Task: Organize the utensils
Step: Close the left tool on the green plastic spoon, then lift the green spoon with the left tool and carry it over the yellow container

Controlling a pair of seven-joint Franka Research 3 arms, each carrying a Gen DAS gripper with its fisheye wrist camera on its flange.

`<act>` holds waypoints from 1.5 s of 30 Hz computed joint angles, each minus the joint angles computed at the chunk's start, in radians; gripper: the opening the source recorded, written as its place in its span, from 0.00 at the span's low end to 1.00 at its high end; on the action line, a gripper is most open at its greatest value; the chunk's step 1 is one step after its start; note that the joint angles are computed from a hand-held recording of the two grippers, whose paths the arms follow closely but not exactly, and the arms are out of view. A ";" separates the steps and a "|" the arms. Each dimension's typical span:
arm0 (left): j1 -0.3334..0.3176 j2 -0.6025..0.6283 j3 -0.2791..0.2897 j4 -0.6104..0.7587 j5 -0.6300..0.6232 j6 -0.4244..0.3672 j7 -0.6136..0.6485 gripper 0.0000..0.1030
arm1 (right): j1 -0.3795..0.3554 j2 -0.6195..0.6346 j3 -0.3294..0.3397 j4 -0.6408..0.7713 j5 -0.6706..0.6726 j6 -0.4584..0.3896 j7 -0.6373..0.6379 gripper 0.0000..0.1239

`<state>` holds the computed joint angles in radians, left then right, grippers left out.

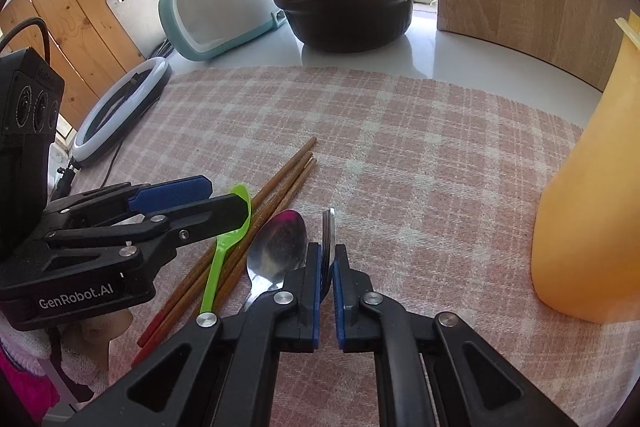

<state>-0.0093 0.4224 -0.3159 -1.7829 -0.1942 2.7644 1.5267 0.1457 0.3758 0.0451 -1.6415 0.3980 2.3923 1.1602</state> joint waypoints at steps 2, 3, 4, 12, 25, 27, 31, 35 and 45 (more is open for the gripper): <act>-0.031 0.015 0.026 0.022 0.054 -0.032 -0.017 0.24 | -0.001 0.000 0.000 -0.001 0.003 -0.003 0.001 0.02; -0.032 0.021 0.025 0.027 0.058 -0.039 -0.019 0.20 | -0.002 0.000 0.000 -0.001 0.004 -0.004 0.000 0.02; -0.029 0.025 0.021 0.026 0.055 -0.034 -0.016 0.18 | -0.003 -0.001 0.000 -0.002 0.005 -0.003 -0.002 0.02; -0.023 -0.006 0.025 -0.017 0.081 0.023 -0.048 0.06 | -0.005 -0.005 0.001 -0.008 0.013 0.003 -0.004 0.02; 0.015 -0.107 0.012 -0.108 0.014 0.109 -0.062 0.04 | -0.028 -0.076 0.010 -0.068 0.099 0.028 -0.063 0.01; 0.012 -0.136 0.021 -0.133 0.016 0.130 -0.072 0.03 | -0.032 -0.095 0.009 -0.083 0.117 0.030 -0.074 0.01; 0.003 -0.187 0.041 -0.179 0.030 0.171 -0.097 0.03 | -0.039 -0.136 0.007 -0.116 0.163 0.038 -0.104 0.00; -0.011 -0.236 0.064 -0.219 0.061 0.204 -0.134 0.03 | -0.038 -0.187 0.005 -0.157 0.200 0.059 -0.142 0.00; -0.015 -0.327 0.045 -0.270 -0.093 0.254 -0.051 0.03 | -0.029 -0.306 -0.021 -0.250 0.279 0.111 -0.223 0.00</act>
